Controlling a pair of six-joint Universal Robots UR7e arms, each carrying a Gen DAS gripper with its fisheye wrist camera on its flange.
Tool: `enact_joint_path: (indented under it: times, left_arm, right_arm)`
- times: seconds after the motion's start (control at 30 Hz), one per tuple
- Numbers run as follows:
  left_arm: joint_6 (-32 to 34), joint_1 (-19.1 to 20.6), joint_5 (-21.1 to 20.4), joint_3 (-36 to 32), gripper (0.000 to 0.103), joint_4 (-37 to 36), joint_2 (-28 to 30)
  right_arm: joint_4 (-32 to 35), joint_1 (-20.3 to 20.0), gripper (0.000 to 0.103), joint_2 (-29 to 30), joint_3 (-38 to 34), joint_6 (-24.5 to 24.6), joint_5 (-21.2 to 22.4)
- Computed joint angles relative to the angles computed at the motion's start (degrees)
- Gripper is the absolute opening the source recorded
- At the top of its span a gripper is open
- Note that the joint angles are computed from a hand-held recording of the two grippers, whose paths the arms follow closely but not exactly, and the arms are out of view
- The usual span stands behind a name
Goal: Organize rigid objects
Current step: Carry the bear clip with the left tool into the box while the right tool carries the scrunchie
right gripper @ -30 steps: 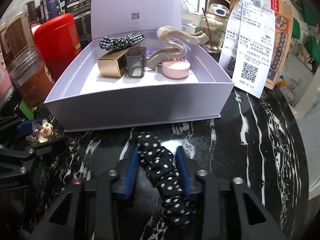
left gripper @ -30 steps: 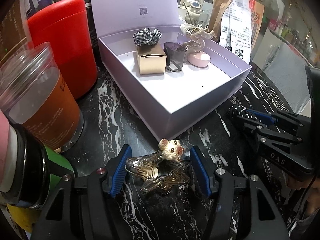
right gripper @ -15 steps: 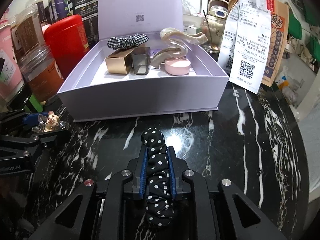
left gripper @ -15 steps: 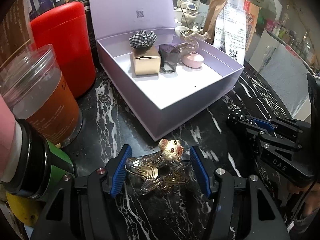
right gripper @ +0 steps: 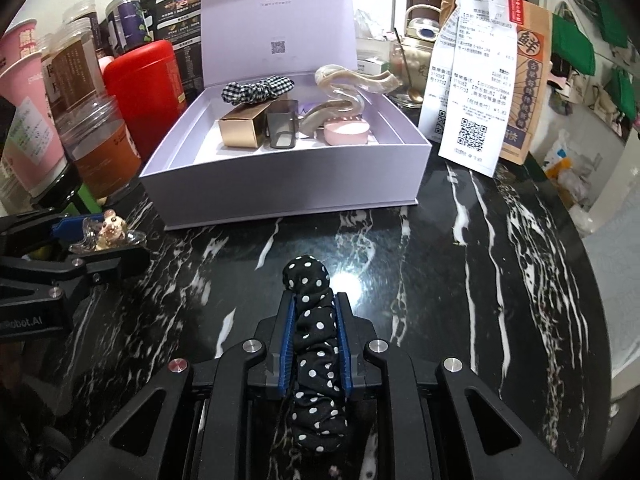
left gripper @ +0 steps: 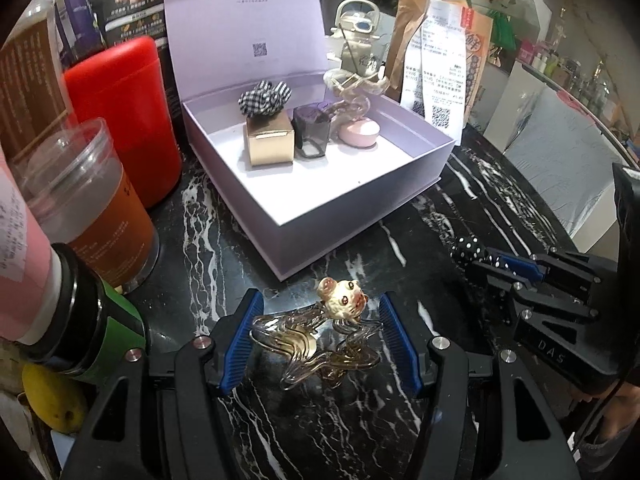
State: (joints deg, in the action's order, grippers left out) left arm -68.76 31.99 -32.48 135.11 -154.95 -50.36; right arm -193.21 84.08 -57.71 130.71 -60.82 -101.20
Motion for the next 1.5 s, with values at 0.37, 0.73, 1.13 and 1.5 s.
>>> enact_joint_path:
  times: [0.37, 0.73, 1.13, 1.5]
  left_arm:
    - [-1.4, -3.3, 0.9, -0.9, 0.060, 3.5, -1.4]
    - [-2.6, -6.1, 3.5, -3.2, 0.060, 10.3, -3.4]
    - [3.5, -5.2, 4.8, -5.3, 0.060, 8.6, -3.7]
    - [10.2, -2.3, 7.3, -7.2, 0.060, 6.0, -4.8]
  right_arm:
    - [0.1, -0.6, 0.018, -5.0, 4.0, -0.1, 2.3]
    - [0.8, -0.8, 0.018, -10.6, 6.7, -1.2, 5.2]
    - [3.8, 1.4, 0.018, -13.1, 5.8, -2.4, 6.7]
    - [8.8, 4.7, 0.018, -9.8, -0.7, -1.2, 7.4]
